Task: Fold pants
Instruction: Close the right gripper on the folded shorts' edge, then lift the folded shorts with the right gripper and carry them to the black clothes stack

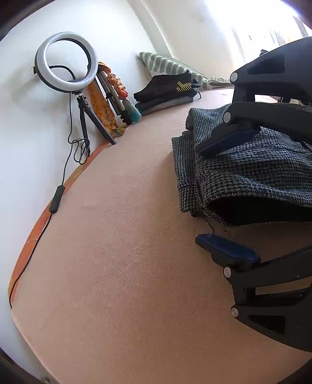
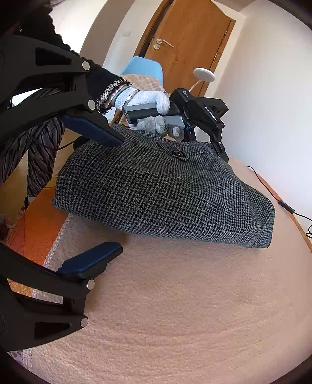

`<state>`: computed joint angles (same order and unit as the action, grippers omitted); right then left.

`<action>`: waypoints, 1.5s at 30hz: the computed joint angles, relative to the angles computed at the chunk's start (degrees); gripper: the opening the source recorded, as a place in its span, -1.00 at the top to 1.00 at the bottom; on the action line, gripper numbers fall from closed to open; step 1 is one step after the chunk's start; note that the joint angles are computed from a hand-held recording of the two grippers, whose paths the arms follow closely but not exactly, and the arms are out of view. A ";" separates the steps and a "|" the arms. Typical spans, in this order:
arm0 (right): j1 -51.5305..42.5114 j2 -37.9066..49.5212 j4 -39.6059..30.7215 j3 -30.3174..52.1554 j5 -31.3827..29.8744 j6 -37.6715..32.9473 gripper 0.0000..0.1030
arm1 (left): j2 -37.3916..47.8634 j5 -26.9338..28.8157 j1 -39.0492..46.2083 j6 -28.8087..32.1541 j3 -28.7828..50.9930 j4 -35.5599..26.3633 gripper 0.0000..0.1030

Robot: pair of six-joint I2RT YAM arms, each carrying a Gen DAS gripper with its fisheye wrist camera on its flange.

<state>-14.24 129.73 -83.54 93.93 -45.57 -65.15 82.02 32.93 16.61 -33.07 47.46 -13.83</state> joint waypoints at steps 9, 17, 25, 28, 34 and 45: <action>4.70 -5.02 6.98 -8.18 -1.49 4.31 -0.38 | 1.62 -2.10 -4.26 0.51 1.38 1.67 -0.24; 7.23 -9.39 12.85 -12.96 -0.17 9.56 0.13 | 1.19 -7.40 -6.50 3.19 1.73 0.32 0.20; 9.84 -20.57 24.53 -22.32 2.93 12.85 0.53 | -2.55 -14.34 -9.89 5.25 2.02 -1.96 0.44; 10.25 -24.48 27.07 -24.95 3.44 11.70 0.57 | -4.61 -15.85 -11.04 5.66 2.06 -2.45 0.48; 9.99 -30.21 29.62 -27.88 3.62 9.71 0.62 | -8.26 -19.25 -15.07 4.88 3.35 -4.21 0.51; 0.26 -30.89 26.44 -18.91 1.52 0.86 0.63 | -4.58 -26.11 -26.37 1.36 14.56 -2.57 0.52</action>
<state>-13.98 98.84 -57.10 75.02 -44.05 -64.29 77.45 6.82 -9.76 -31.71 62.02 -16.40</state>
